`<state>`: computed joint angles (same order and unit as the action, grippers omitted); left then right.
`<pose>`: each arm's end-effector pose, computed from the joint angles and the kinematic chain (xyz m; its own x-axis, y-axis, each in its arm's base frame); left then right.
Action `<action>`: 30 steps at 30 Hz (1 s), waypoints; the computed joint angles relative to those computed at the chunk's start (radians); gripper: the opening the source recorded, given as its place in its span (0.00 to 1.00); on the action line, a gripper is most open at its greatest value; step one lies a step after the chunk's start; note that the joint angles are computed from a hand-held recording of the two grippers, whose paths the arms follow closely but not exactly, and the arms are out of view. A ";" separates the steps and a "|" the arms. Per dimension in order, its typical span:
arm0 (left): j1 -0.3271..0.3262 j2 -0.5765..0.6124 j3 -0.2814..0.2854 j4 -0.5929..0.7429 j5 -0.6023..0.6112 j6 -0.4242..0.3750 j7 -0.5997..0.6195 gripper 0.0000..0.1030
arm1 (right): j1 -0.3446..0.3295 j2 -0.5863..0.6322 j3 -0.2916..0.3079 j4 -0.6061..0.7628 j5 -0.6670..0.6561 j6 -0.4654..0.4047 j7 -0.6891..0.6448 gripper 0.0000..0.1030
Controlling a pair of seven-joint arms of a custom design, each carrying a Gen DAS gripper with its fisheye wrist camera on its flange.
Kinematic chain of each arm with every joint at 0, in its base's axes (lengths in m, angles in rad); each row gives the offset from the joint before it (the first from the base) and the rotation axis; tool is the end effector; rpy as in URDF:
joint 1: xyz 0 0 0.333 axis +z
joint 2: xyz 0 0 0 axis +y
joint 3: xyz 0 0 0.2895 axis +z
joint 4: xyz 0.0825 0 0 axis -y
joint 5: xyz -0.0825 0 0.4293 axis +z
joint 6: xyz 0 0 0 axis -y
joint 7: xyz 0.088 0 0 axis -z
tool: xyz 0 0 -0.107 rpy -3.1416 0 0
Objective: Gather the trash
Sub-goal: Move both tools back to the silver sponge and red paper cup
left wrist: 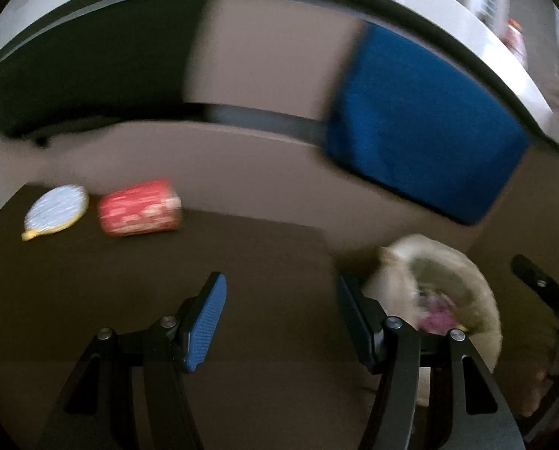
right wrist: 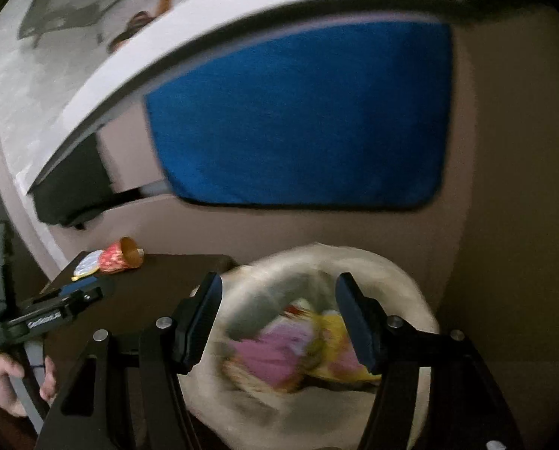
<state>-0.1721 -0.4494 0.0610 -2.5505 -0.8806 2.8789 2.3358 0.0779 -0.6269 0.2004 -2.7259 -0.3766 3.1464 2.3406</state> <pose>0.4901 -0.0101 0.4497 -0.2017 -0.9522 0.2293 -0.6657 -0.0385 -0.7453 0.4196 0.1545 0.4790 0.0403 -0.9745 -0.2206 -0.5252 0.1672 -0.8344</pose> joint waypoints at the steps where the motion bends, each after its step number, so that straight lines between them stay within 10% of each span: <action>1: 0.022 0.001 0.011 0.002 0.012 -0.008 -0.007 0.60 | 0.023 0.019 -0.004 0.022 0.003 -0.001 -0.008 0.59; 8: 0.176 0.014 0.124 0.037 0.017 -0.080 0.029 0.59 | 0.278 0.248 -0.122 0.259 0.077 -0.010 -0.119 0.59; 14: 0.277 0.064 0.183 0.103 -0.029 -0.099 0.159 0.58 | 0.544 0.592 -0.257 0.620 0.408 -0.117 -0.461 0.59; 21: 0.345 0.320 0.225 0.362 -0.138 -0.330 0.309 0.58 | 0.525 0.942 -0.213 1.013 0.268 -0.291 -0.443 0.55; 28: 0.432 0.607 0.161 0.664 -0.202 -0.499 0.235 0.58 | 0.367 1.139 -0.055 1.247 0.340 -0.367 -0.497 0.54; 30: 0.448 0.684 0.131 0.748 -0.195 -0.492 0.188 0.58 | 0.270 1.190 0.066 1.299 0.447 -0.399 -0.642 0.37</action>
